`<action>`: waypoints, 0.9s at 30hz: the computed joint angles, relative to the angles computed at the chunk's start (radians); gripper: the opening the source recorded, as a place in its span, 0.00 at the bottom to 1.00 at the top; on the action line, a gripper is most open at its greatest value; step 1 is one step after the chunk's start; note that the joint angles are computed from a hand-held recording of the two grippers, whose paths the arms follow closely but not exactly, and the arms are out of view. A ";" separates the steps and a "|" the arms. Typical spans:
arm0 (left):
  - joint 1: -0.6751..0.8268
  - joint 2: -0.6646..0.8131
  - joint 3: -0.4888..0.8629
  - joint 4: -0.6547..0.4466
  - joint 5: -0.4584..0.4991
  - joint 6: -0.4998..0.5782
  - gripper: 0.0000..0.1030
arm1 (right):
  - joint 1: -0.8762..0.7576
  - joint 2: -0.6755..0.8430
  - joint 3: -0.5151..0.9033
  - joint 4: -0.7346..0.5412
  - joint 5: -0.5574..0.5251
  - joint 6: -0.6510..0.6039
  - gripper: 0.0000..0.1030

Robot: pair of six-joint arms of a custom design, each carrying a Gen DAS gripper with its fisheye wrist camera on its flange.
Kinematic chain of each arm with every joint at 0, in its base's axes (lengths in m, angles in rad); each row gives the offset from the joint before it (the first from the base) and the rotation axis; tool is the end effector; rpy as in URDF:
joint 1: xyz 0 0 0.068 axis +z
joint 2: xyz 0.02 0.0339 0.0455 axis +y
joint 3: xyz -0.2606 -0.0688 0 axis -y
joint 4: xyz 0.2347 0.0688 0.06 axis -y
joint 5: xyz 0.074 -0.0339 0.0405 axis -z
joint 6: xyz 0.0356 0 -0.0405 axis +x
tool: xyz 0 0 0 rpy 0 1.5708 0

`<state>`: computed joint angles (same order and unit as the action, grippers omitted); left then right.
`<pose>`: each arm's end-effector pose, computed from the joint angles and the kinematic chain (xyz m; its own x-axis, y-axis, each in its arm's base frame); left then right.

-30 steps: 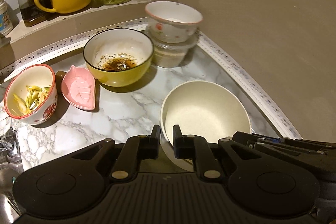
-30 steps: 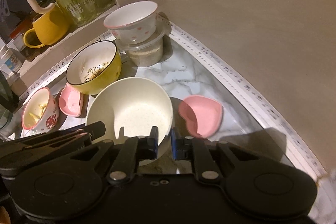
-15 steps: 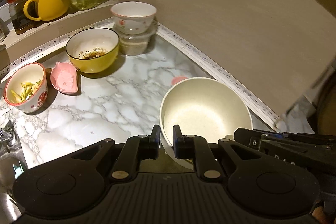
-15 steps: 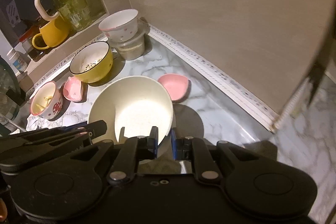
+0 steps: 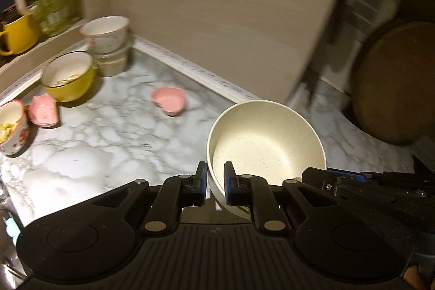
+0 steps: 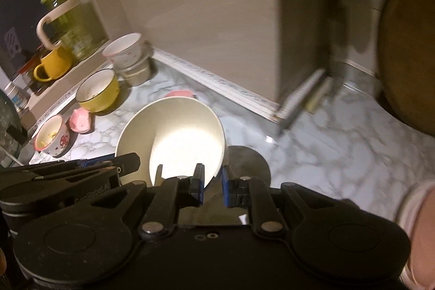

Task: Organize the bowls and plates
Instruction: 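Lift the cream bowl and carry it toward the pink bowl, then lower the cream bowl into the pink bowl and open both tools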

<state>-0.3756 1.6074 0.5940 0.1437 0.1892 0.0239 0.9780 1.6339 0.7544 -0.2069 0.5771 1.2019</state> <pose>0.2533 -0.1071 0.1232 -0.6994 0.3010 -0.6483 0.4900 0.8622 -0.1283 0.1729 0.2219 0.1391 -0.6942 0.3686 -0.6183 0.2617 0.9294 0.2602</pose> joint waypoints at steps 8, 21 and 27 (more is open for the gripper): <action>-0.177 -0.058 -0.046 -0.010 -0.033 -0.041 0.12 | 0.153 -0.121 -0.107 -0.217 0.116 0.313 0.11; -0.439 0.077 -0.007 0.037 -0.152 -0.155 0.12 | 0.242 -0.246 -0.323 -0.273 0.080 0.575 0.11; -0.475 0.146 0.019 0.039 -0.177 -0.183 0.12 | 0.238 -0.247 -0.392 -0.192 0.047 0.572 0.11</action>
